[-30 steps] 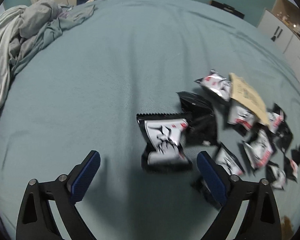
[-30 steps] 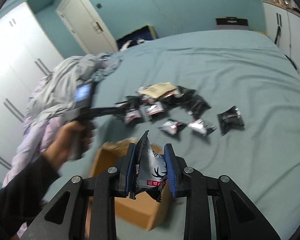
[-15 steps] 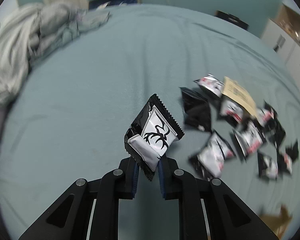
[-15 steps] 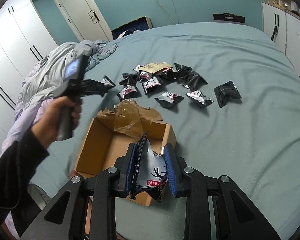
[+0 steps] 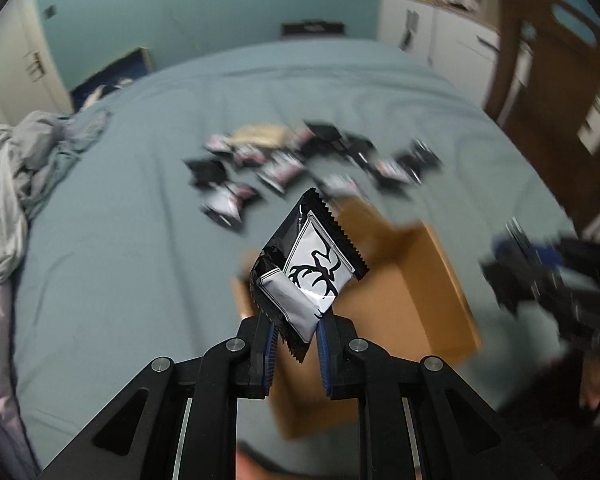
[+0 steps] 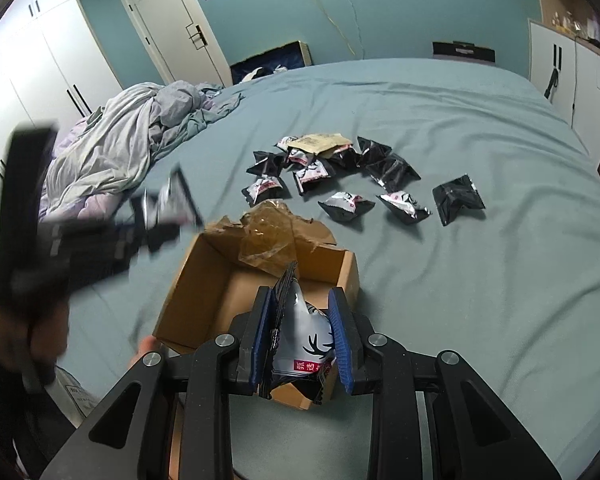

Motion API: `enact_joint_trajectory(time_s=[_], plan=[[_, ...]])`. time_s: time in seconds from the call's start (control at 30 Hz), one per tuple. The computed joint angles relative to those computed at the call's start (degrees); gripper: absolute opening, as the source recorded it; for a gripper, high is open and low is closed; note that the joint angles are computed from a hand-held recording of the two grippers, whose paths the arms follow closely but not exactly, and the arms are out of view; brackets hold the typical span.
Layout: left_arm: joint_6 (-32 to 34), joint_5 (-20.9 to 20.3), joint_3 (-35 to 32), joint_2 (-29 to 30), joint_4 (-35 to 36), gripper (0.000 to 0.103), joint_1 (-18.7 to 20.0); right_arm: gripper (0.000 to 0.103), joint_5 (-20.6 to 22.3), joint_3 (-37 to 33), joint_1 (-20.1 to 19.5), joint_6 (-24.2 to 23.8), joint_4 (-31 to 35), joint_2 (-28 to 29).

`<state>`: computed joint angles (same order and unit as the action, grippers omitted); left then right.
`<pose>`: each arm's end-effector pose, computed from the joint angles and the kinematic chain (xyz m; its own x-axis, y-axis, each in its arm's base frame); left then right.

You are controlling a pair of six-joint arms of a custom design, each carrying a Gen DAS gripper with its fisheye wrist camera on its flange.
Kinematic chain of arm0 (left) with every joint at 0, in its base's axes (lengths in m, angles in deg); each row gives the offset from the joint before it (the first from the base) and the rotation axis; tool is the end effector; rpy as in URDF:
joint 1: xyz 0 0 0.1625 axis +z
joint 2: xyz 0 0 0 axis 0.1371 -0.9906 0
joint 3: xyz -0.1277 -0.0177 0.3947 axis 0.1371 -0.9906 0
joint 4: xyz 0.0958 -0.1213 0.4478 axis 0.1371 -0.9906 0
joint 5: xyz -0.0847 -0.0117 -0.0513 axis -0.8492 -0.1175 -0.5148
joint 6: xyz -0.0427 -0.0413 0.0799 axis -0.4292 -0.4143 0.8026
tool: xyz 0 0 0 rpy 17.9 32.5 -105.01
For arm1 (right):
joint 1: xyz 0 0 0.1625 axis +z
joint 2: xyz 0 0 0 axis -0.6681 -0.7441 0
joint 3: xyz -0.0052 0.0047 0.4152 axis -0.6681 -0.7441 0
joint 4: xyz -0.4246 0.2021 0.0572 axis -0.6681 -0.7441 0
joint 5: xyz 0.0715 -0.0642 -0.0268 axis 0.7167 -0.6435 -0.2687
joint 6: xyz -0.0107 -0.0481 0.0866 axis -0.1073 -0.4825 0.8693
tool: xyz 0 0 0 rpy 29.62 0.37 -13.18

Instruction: Organize snacks

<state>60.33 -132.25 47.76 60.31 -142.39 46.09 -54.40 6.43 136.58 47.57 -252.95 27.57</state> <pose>-0.4210 -0.8826 0.0989 -0.3970 0.8087 -0.4341 0.8530 0.4996 0.1507 0.1444 -0.7238 0.3532 -0.8818 0.2132 0.4206 -0.2072 0.6261 -0.7517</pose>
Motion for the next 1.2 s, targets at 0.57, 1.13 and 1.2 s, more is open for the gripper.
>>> enact_joint_trajectory(time_s=[0.57, 1.13, 1.2], plan=[[-0.8, 5.3, 5.5, -1.7, -11.9, 0.091, 0.5, 0.027, -1.7, -3.6, 0.6, 0.0, 5.9, 2.4], [-2.8, 7.3, -0.5, 2.1, -11.4, 0.091, 1.0, 0.075, -11.4, -7.2, 4.5, -17.9, -7.0, 9.7], [-2.0, 6.9, 1.5, 1.1, -13.7, 0.091, 0.9, 0.075, -12.4, -7.1, 4.7, -16.6, -7.4, 9.6]])
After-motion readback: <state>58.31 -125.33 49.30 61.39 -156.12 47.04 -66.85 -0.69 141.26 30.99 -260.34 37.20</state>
